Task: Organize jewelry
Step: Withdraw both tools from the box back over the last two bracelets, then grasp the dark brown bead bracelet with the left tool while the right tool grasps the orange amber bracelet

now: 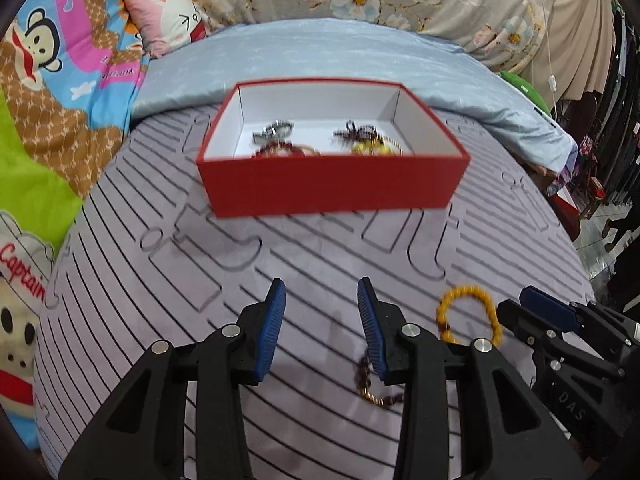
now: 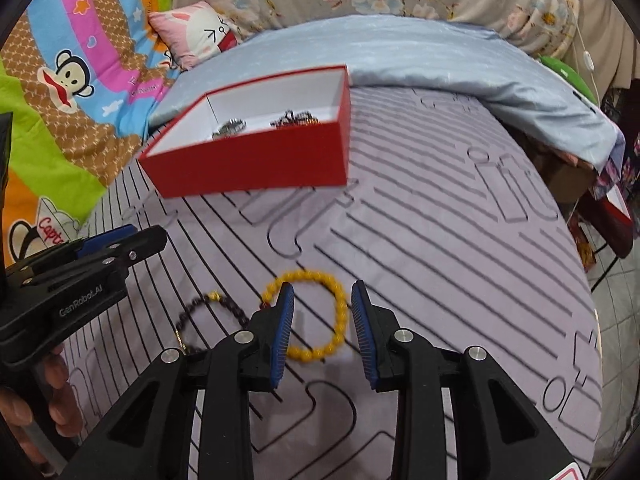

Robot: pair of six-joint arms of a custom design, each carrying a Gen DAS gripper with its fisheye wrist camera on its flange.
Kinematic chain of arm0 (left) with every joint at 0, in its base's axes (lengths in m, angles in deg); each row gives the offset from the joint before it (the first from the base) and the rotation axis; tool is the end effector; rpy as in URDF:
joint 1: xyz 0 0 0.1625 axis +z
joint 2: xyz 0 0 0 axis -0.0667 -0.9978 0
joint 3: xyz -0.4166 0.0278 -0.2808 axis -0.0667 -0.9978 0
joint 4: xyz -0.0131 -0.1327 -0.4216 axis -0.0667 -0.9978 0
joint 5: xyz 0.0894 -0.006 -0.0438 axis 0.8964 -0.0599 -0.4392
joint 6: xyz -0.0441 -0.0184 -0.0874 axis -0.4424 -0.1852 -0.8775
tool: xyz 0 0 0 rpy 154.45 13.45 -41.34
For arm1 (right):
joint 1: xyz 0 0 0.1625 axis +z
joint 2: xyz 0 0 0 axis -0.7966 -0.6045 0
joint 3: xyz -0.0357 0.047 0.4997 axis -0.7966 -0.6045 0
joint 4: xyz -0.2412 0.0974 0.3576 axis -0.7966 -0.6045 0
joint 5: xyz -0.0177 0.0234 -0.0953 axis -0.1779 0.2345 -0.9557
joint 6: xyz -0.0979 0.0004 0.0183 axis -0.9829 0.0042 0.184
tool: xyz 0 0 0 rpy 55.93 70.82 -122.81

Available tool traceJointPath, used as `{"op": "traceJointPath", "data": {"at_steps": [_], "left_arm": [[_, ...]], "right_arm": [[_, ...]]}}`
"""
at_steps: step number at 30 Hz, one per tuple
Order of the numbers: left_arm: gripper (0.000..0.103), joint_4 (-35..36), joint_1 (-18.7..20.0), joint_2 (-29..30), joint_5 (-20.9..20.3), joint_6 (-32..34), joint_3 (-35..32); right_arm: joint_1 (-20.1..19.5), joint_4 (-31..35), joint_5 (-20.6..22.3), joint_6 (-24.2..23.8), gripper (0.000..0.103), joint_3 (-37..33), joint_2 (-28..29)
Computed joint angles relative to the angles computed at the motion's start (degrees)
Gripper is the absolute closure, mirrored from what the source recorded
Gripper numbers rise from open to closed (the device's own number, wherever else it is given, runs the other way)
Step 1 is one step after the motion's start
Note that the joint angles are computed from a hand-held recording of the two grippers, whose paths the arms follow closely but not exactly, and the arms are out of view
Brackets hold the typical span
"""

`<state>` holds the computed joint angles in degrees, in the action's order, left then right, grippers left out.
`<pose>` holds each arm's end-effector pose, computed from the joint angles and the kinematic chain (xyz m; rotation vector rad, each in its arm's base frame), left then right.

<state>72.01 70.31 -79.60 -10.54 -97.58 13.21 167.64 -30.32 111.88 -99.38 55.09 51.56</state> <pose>-0.1128 -0.6905 0.2367 1.1177 2.4482 -0.4544 0.3135 -0.5668 0.0174 -0.2581 -2.1569 1.0253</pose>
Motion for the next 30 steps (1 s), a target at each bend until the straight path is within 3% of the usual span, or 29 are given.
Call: {"op": "traceJointPath", "data": {"at_steps": [16,30], "left_arm": [[0.063,-3.07,0.56,-0.60,-1.85,1.27,5.99],[0.053,-8.94,0.09,-1.58,-2.55,4.25,9.15]], "right_arm": [[-1.36,1.80,-0.20,1.43,0.073,-0.55,1.72],[-1.32,-0.75,1.24,-2.25,0.073,-0.79,2.26]]}}
